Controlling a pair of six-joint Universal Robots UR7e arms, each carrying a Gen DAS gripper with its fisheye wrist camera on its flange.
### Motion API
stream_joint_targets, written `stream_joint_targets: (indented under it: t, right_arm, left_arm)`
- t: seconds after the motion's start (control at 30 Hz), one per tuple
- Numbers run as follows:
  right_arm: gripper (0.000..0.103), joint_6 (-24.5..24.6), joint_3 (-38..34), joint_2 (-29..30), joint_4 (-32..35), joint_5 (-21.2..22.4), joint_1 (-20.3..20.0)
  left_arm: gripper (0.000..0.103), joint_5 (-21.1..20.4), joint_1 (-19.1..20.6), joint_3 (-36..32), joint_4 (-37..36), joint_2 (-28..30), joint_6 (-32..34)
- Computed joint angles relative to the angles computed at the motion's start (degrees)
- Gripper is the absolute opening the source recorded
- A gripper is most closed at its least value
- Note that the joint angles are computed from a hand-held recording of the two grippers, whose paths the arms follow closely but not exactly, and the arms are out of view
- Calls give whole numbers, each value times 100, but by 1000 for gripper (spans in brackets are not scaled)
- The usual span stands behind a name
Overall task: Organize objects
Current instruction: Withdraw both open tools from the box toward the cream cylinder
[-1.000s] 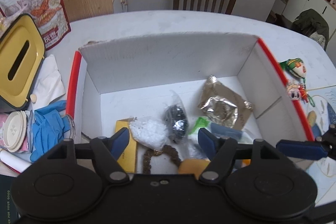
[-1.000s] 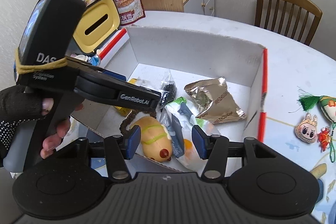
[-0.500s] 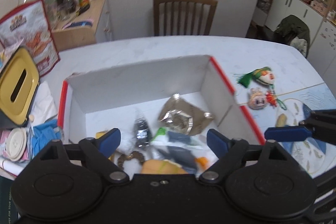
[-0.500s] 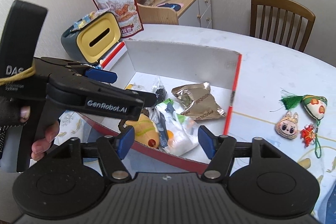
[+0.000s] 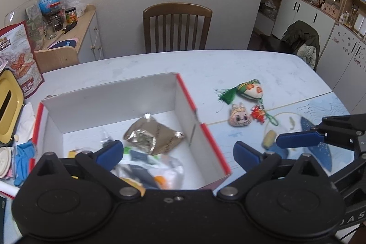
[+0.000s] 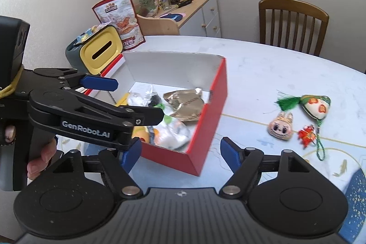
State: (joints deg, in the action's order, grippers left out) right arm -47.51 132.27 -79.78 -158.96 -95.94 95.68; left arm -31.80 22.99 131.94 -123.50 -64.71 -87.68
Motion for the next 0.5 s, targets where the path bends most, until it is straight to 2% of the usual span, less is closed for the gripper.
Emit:
stream_joint_targets:
  t: [0.2,0.5]
  right_arm:
    - [80,-312,-56,-218,143,50,-289]
    - [81,-750,-172,-369,15,108,-749]
  left_arm:
    - [102,60,105,-285,-290,364,123]
    - [102,55,394,-935,-762,1159,679]
